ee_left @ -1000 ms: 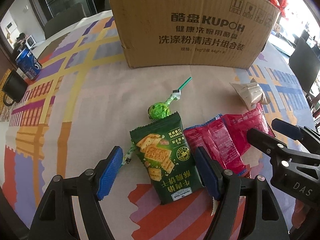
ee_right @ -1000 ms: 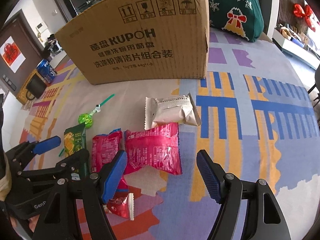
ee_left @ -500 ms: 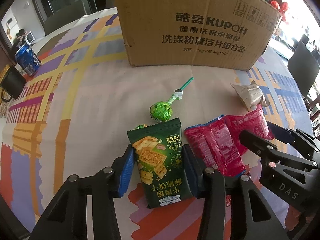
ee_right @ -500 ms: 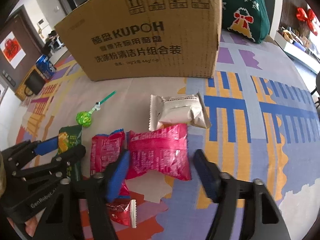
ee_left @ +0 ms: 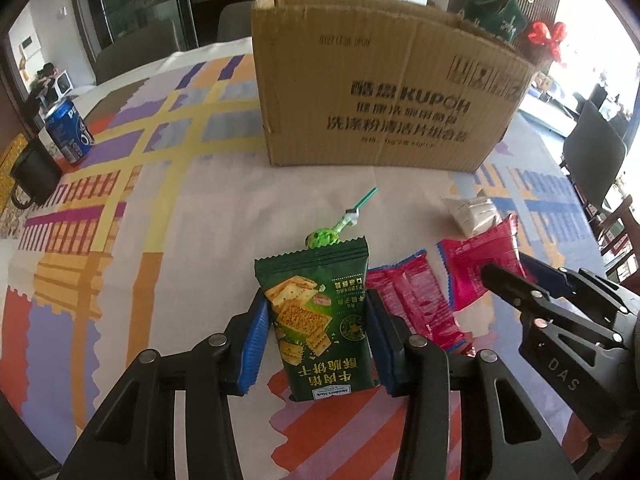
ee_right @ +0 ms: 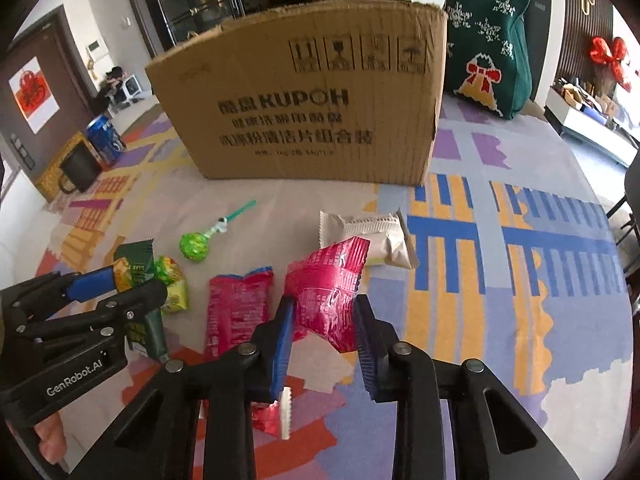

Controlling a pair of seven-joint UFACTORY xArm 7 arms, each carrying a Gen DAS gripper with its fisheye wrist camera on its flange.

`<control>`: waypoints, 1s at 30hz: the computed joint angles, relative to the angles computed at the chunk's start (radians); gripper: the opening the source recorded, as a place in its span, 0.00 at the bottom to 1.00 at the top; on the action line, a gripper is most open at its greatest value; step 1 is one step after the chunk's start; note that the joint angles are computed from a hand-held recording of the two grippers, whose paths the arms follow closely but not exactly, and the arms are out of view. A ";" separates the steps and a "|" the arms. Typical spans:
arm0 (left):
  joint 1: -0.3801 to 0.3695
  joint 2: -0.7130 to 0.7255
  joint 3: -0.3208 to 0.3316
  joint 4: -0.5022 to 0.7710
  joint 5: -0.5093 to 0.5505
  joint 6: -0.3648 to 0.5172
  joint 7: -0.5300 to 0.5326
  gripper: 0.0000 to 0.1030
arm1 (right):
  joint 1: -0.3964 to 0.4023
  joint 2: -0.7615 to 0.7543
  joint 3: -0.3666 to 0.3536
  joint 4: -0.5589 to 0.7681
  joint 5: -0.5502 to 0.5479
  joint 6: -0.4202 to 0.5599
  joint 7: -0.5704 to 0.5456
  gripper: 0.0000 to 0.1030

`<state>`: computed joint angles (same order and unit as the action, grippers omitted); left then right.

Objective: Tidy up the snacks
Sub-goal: 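Lift the green pack and pink wrapper toward the box with both tools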

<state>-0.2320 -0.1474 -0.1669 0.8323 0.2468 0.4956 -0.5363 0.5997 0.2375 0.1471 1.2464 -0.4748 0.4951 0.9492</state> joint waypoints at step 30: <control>0.050 -0.070 -0.002 0.087 -0.034 -0.073 0.124 0.44 | 0.012 -0.051 0.009 0.110 -0.164 -0.007 0.082 0.29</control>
